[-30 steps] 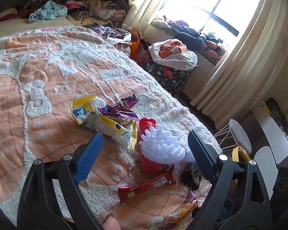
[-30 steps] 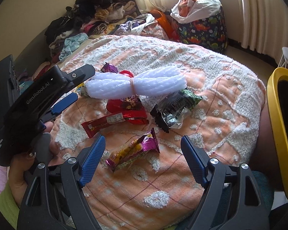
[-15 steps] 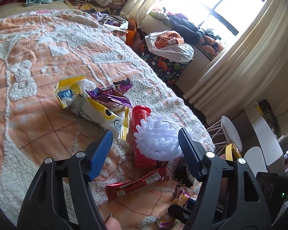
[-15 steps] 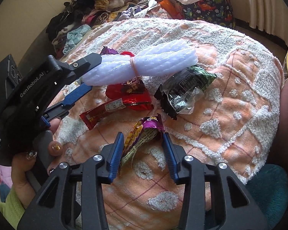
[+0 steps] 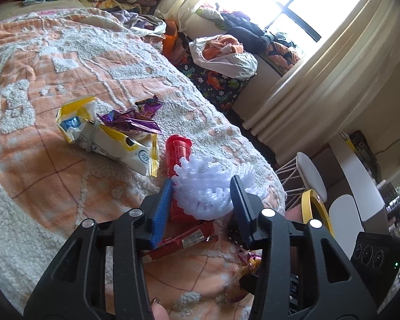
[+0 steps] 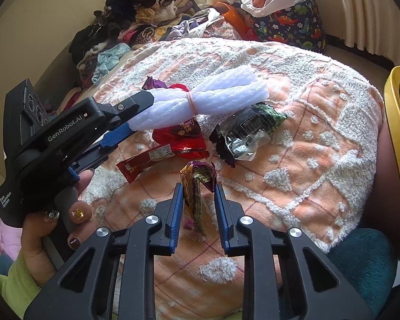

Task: Collect trash
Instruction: 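Grasp the white foam mesh sleeve with the left tool while the right tool grasps a snack wrapper, then carry the snack wrapper with the right tool over the bin while the left tool carries the foam sleeve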

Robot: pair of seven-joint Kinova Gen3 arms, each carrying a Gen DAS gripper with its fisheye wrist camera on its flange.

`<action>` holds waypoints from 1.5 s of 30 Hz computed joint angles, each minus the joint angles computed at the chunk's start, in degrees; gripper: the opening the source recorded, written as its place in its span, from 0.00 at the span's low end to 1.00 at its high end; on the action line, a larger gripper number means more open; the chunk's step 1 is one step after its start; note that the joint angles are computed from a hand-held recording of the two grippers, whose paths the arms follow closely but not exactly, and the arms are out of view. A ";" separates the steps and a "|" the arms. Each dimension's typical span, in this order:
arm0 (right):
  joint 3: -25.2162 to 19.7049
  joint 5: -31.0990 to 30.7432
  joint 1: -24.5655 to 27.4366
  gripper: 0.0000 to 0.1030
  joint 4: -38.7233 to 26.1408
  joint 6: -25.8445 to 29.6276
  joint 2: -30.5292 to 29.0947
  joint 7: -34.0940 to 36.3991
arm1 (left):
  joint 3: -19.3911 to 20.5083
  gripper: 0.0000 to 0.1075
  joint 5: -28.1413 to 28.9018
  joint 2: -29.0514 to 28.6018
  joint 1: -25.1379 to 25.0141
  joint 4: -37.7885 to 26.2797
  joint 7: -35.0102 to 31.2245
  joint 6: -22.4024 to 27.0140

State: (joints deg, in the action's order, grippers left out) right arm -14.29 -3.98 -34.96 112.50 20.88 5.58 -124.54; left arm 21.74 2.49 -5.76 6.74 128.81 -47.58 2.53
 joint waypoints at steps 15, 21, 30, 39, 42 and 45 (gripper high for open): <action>-0.41 0.99 0.76 0.19 3.60 -2.98 -4.07 -1.07 | 5.64 0.16 -5.32 -2.13 -3.84 -1.48 4.30 2.25; -1.33 7.17 0.81 0.19 4.83 -3.53 -6.39 -6.68 | 8.98 0.15 -6.85 -3.74 -6.83 -2.23 5.84 3.11; -2.62 10.29 2.55 0.19 5.77 -4.13 -8.97 -9.40 | 16.31 0.15 -10.38 -5.16 -12.75 -4.27 9.38 5.00; -2.13 7.07 5.83 0.19 7.89 -5.72 -13.20 -6.76 | 22.48 0.14 -14.54 -5.78 -17.15 -6.46 12.81 6.72; -2.53 6.38 7.54 0.19 8.40 -5.89 -14.47 -6.31 | 23.67 0.14 -15.84 -5.64 -17.72 -7.16 13.84 7.31; -1.85 4.89 8.24 0.19 9.06 -6.14 -15.80 -4.79 | 25.49 0.14 -17.64 -5.33 -18.72 -8.04 15.23 7.91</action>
